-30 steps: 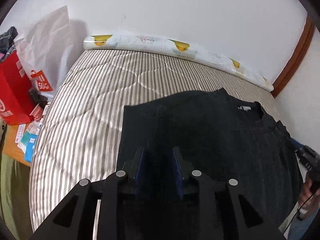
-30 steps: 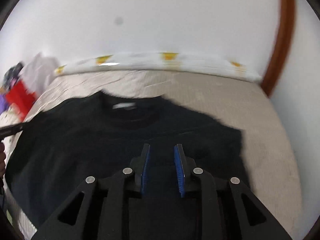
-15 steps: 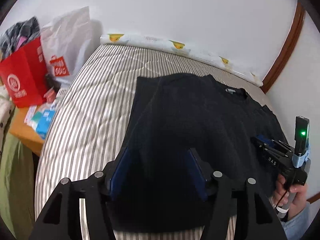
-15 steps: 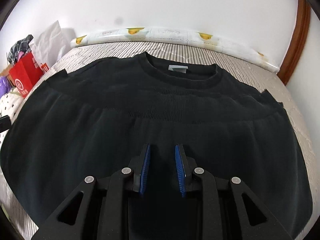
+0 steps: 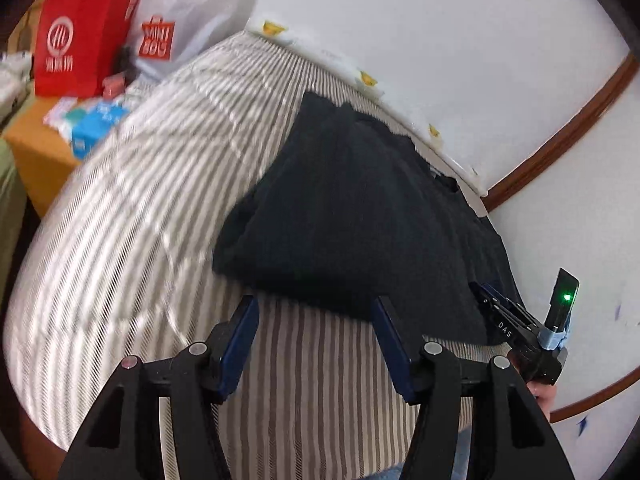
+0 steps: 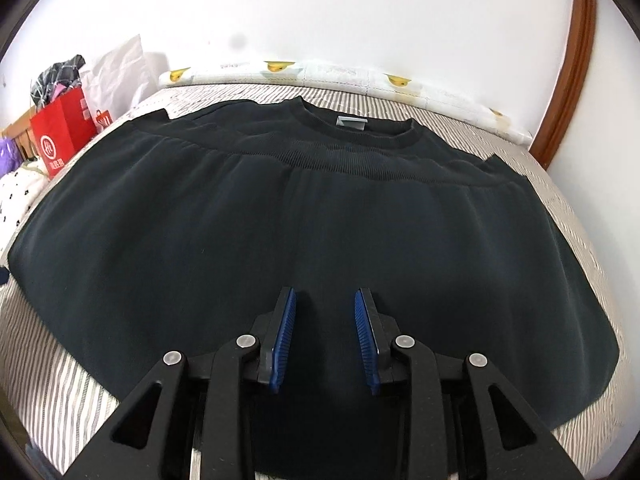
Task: Fold small clothes
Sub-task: 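Smooth the spread sweatshirt flat with both grippers open, then grasp the sweatshirt side with the left gripper and fold it over the body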
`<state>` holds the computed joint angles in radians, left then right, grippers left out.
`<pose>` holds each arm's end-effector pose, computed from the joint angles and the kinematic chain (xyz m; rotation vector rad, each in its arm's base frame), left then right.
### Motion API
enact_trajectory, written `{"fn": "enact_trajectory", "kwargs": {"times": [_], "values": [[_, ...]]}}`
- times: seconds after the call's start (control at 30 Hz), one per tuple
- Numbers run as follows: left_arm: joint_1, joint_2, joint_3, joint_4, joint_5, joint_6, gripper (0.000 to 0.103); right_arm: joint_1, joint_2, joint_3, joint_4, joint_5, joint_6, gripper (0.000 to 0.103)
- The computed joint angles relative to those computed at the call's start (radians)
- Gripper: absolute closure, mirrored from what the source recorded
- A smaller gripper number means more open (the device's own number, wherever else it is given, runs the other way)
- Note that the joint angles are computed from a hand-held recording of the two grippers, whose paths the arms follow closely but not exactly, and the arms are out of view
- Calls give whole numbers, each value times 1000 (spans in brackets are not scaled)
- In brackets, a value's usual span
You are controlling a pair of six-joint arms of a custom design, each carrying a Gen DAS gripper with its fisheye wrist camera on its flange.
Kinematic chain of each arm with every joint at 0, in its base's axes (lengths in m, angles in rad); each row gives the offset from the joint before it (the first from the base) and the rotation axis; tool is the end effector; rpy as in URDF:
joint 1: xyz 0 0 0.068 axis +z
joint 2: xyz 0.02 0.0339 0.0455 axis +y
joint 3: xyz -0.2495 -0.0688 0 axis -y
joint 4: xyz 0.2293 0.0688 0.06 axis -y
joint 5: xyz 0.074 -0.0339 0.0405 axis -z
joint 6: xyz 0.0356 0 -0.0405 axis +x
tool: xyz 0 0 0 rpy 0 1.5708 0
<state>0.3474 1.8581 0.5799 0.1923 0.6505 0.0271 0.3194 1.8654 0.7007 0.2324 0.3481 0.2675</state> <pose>0.2537 0.0689 0.0600 -0.1901 2.4660 -0.7032 0.2907 0.0834 0.0790 0.0781 2.4327 -0.1766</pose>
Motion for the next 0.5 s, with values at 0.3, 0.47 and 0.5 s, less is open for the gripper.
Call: {"fn": "enact_trajectory", "kwargs": {"times": [0.3, 0.47, 0.5], "values": [[-3, 148, -18, 283, 106, -180, 42, 29, -94, -106, 9, 11, -13, 73], [-56, 171, 7, 334, 46, -253, 44, 14, -177, -178, 1, -7, -10, 72], [-74, 166, 12, 333, 16, -264, 44, 12, -189, -188, 0, -10, -3, 72]]}}
